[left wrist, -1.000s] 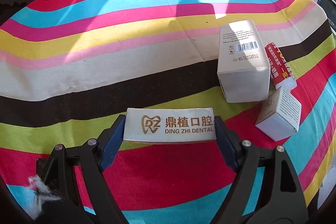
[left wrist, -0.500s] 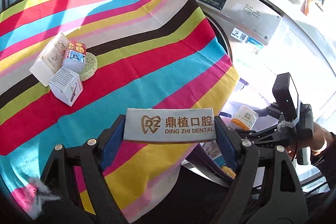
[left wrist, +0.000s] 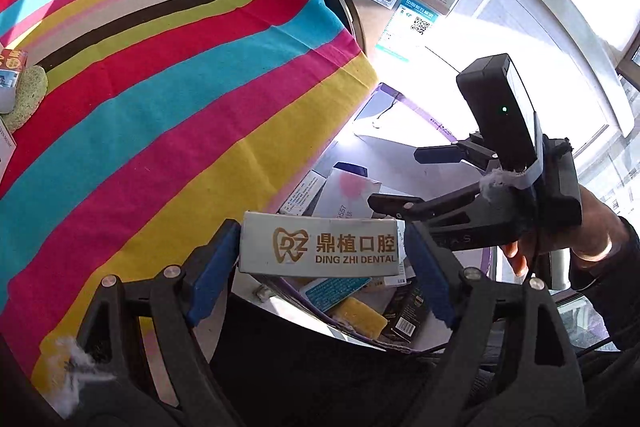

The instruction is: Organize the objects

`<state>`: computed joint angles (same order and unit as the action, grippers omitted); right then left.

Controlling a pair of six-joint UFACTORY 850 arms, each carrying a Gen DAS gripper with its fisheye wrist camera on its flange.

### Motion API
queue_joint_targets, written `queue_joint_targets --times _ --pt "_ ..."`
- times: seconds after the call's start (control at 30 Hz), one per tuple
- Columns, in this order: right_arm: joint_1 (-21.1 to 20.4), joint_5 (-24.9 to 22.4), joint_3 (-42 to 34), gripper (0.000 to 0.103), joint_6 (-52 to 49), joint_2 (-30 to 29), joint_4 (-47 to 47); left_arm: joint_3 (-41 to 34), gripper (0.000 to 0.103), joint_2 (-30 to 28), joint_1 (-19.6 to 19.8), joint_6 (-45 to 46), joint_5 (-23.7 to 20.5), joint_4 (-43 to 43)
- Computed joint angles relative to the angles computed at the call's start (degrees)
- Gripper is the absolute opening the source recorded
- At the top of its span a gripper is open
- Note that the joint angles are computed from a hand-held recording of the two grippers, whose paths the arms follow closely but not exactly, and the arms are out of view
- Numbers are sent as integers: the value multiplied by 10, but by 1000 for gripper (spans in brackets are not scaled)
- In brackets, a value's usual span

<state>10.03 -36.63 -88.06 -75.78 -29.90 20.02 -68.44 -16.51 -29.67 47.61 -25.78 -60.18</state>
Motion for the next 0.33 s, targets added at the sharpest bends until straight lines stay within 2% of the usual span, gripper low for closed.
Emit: queue_joint_targets --times 0.2,0.3,0.33 --pt "1 -7 -3 85 -16 4 23 13 91 10 5 22 11 -30" --pt "3 -9 -3 85 -32 8 39 34 91 27 4 87 54 -84" --pt "3 -9 -1 85 -42 10 51 38 92 31 4 81 68 -75"
